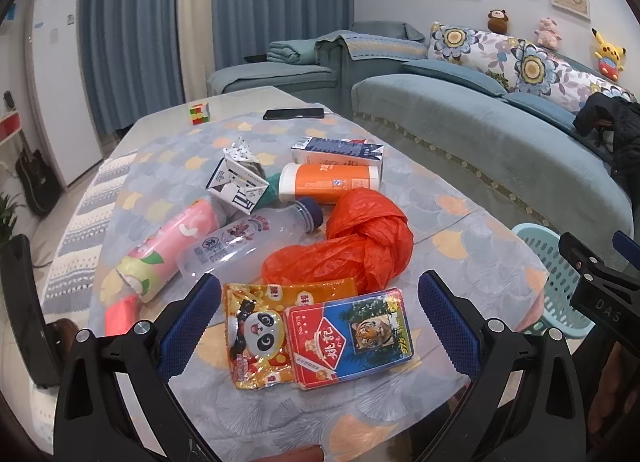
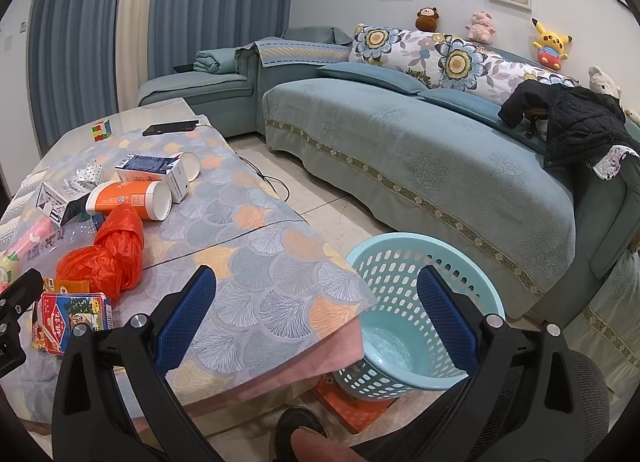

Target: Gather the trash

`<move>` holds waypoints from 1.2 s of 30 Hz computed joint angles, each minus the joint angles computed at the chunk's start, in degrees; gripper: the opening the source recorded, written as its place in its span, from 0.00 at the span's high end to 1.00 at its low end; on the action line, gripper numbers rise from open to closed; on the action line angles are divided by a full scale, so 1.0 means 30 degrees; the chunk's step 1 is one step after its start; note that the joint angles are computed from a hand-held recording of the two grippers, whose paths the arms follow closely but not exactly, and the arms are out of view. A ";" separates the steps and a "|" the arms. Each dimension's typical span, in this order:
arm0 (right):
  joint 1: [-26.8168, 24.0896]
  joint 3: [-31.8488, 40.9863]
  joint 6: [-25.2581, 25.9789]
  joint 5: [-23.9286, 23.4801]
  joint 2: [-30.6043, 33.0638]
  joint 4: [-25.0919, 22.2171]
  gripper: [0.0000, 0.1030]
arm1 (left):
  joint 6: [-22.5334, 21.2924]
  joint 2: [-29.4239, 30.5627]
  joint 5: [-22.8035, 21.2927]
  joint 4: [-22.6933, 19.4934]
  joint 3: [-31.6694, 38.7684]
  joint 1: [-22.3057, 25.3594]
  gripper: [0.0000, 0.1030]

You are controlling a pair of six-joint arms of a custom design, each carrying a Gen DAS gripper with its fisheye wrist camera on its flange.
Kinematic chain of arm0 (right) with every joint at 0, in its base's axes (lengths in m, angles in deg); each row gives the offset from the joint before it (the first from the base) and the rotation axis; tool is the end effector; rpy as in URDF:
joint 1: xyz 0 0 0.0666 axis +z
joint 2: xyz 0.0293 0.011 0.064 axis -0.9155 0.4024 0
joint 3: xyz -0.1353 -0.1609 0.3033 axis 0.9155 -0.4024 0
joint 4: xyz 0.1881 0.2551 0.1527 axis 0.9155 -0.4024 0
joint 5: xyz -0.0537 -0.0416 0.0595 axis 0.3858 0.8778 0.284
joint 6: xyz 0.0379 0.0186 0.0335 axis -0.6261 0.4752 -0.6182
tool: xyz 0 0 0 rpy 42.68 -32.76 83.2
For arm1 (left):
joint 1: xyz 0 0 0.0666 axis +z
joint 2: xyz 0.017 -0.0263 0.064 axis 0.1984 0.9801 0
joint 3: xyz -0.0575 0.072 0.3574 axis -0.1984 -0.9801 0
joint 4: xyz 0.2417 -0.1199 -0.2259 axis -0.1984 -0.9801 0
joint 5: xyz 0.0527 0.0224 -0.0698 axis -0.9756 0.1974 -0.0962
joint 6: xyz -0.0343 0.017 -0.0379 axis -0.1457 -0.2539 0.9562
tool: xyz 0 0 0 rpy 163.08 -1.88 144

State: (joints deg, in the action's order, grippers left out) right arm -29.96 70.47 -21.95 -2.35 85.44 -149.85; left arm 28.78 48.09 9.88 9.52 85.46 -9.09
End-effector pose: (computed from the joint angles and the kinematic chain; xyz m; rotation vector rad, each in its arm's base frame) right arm 0.5780 0.3917 0.3399 0.4239 2.1617 -0.3326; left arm 0.6301 -0.2323 0.3337 0.2768 2.2071 -0.1060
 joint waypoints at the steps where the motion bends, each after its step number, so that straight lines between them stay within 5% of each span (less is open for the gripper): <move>1: 0.0000 0.0075 -0.0004 -0.0007 0.0049 -0.0041 0.08 | 0.0034 -0.0026 0.0002 -0.0004 -0.0060 -0.0009 0.07; 5: 0.0002 0.0054 0.0000 -0.0015 0.0030 -0.0026 0.08 | 0.0269 0.0125 0.0523 -0.0417 0.0278 0.0115 0.07; 10: 0.0002 0.0143 0.0113 -0.0102 0.0117 0.0072 0.08 | 0.1438 0.0286 0.2830 -0.1186 0.0690 0.0528 0.07; 16: 0.0009 0.0316 0.0111 -0.0235 0.0259 0.0173 0.08 | 0.2266 0.0828 0.3218 -0.2220 0.1489 0.0745 0.07; 23: -0.0351 -0.2424 0.0817 -0.2512 -0.1107 0.3233 0.08 | 0.3994 0.2080 0.6034 -0.4701 0.3447 0.1854 0.07; 27: -0.0346 -0.2798 0.1262 -0.3421 -0.1316 0.4136 0.08 | 0.3474 0.1810 0.4883 -0.4216 0.3330 0.2610 0.08; 36: -0.0020 -0.2218 0.3265 -0.4622 -0.0964 0.4982 0.08 | 0.1098 0.4246 0.1892 -0.8039 0.7988 0.3150 0.08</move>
